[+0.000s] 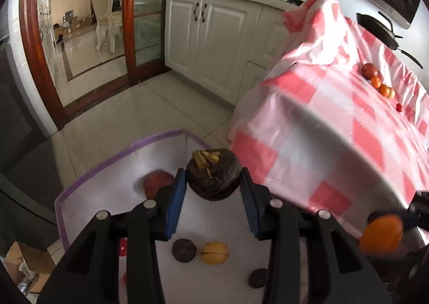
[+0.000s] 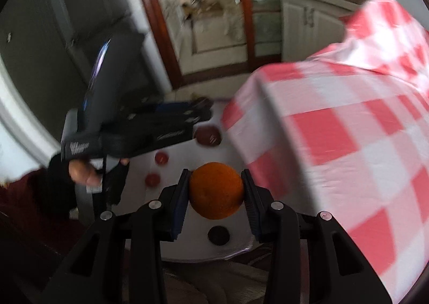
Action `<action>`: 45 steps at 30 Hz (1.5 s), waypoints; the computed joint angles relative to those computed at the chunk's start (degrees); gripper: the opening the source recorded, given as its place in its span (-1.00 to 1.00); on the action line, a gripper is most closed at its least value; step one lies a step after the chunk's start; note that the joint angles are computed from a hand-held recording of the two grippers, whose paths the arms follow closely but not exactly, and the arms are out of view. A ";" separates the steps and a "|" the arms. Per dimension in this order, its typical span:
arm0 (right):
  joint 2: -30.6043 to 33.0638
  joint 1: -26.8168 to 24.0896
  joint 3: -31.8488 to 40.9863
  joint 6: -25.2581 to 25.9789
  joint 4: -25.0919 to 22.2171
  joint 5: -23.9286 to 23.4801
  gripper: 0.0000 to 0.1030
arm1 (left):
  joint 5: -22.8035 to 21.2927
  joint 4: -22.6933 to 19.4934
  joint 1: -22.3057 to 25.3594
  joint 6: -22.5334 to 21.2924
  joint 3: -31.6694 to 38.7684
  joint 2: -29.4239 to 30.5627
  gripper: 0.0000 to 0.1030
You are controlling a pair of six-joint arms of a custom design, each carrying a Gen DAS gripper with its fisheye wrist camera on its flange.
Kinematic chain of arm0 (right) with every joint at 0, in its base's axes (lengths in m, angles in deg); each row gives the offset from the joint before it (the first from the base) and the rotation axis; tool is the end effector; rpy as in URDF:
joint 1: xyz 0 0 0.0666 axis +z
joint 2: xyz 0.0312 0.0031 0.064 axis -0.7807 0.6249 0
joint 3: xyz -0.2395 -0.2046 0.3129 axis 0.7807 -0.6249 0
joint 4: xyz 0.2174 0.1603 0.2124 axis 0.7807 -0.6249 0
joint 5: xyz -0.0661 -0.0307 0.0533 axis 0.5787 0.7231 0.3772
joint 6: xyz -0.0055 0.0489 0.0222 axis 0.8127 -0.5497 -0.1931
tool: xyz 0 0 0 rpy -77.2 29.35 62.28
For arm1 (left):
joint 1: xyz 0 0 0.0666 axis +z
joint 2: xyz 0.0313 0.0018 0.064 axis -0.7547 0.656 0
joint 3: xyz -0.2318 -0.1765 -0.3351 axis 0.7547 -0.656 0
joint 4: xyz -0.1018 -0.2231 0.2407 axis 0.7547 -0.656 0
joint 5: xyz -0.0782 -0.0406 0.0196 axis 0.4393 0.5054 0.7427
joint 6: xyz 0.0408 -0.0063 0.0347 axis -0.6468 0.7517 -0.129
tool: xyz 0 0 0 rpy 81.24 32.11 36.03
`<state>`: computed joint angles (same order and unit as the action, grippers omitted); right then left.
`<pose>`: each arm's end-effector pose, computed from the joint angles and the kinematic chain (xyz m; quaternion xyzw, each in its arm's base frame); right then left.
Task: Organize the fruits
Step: 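Open both tools over the white box to drop the orange and plum, then move both open tools back over the fruits on the tablecloth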
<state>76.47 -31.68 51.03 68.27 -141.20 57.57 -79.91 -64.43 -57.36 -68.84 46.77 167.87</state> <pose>0.6015 0.2274 0.4968 -0.3359 0.8767 0.1789 0.2942 0.6251 -0.0916 0.5142 -0.0334 0.9316 -0.0560 0.3576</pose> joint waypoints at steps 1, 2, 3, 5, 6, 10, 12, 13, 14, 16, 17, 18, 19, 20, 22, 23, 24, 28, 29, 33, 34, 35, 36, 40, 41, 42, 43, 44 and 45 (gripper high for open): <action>0.87 0.81 0.70 1.45 -1.45 0.64 -0.24 | -0.05 -0.19 0.25 0.27 -0.58 0.18 -0.20; 1.36 1.32 0.93 2.19 -2.05 1.25 -0.24 | -0.09 -0.38 0.42 0.51 -1.03 0.27 -0.20; 2.12 1.89 1.50 3.06 -3.07 2.01 -0.24 | -0.09 -0.55 0.57 0.79 -1.31 0.41 -0.20; 3.95 2.89 3.00 4.43 -5.59 3.28 -0.24 | 0.21 -1.12 1.14 1.57 -2.05 0.82 -0.20; 4.69 3.19 3.64 4.89 -6.59 3.70 -0.24 | 0.36 -1.46 1.42 1.81 -2.20 1.03 -0.20; 7.73 4.70 6.56 7.13 -10.49 6.28 -0.24 | -1.95 -4.42 1.96 2.18 -1.85 2.45 -0.20; 9.70 5.53 8.97 8.66 -12.75 7.83 -0.24 | -2.72 -6.23 2.21 2.33 -1.21 3.25 -0.20; 10.43 5.87 9.75 9.29 -13.49 8.57 -0.24 | -2.97 -7.56 2.41 2.56 -0.67 3.86 -0.20; 11.58 6.38 11.01 10.05 -14.76 9.64 -0.24 | -3.33 -8.71 2.52 2.94 -0.33 4.31 -0.20; 13.44 7.09 13.07 11.41 -16.58 11.61 -0.24 | -3.76 -11.13 2.98 3.93 0.24 5.30 -0.20; 14.44 7.56 14.08 12.49 -17.45 12.84 -0.24 | -3.65 -12.02 3.22 4.60 0.44 5.69 -0.20; 14.98 7.84 14.53 13.32 -17.92 13.47 -0.24 | -3.30 -13.22 3.69 5.77 0.59 6.19 -0.20; 15.16 8.15 14.36 14.03 -18.02 13.96 -0.24 | -2.93 -14.14 4.01 6.78 0.78 6.58 -0.20; 15.28 8.39 14.03 14.73 -18.10 14.22 -0.24 | -2.36 -15.15 4.42 7.75 0.97 7.03 -0.20; 14.76 8.51 12.21 15.59 -17.61 14.16 -0.24 | -1.77 -16.64 5.04 8.88 1.15 7.65 -0.20; 14.29 8.53 10.79 16.01 -17.10 14.15 -0.24 | -2.06 -17.13 5.13 9.03 1.32 7.86 -0.20; 14.21 8.51 10.35 16.18 -17.08 14.19 -0.24 | -2.45 -17.48 5.11 9.08 1.59 8.01 -0.20; 14.31 8.29 10.23 16.07 -17.87 13.87 -0.24 | -2.95 -18.77 4.70 8.77 2.97 8.56 -0.20; 14.30 8.34 10.01 15.93 -17.84 13.87 -0.23 | -2.94 -19.14 4.55 8.76 3.14 8.78 -0.20; 13.90 8.47 9.33 15.68 -17.73 13.99 -0.22 | -1.45 -19.98 4.76 9.23 3.15 9.41 -0.19; 13.93 8.44 9.43 15.65 -17.90 13.98 -0.20 | -1.23 -19.63 4.74 9.57 2.55 9.16 -0.19; 13.80 8.44 9.00 15.51 -17.46 13.83 -0.06 | -1.32 -19.43 4.77 9.75 2.25 9.01 -0.08; 13.66 8.34 8.80 15.57 -17.06 13.72 0.04 | -1.32 -19.32 4.94 10.31 2.26 8.89 0.02; 11.11 8.18 5.89 15.87 -13.20 13.33 0.33 | -2.33 -16.67 5.56 13.70 1.04 7.53 0.60; 10.22 8.21 5.21 16.05 -12.01 13.13 0.33 | -2.71 -16.18 5.68 14.21 0.96 7.11 0.60; 9.11 8.12 4.20 16.33 -10.59 12.65 0.34 | -3.75 -15.74 5.76 14.86 1.06 6.76 0.60; 8.22 8.02 3.45 16.50 -9.45 12.13 0.38 | -6.50 -14.36 5.82 16.26 0.59 5.78 0.61; 7.03 7.84 2.79 16.64 -8.17 11.01 0.41 | -7.77 -13.40 5.85 16.95 0.30 5.14 0.65; 6.12 7.67 2.48 16.66 -7.38 9.91 0.43 | -9.65 -11.90 5.93 18.01 0.16 4.16 0.67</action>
<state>82.59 -24.00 53.50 84.93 -148.58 67.49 -89.56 -76.33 -51.43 -50.83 46.94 172.03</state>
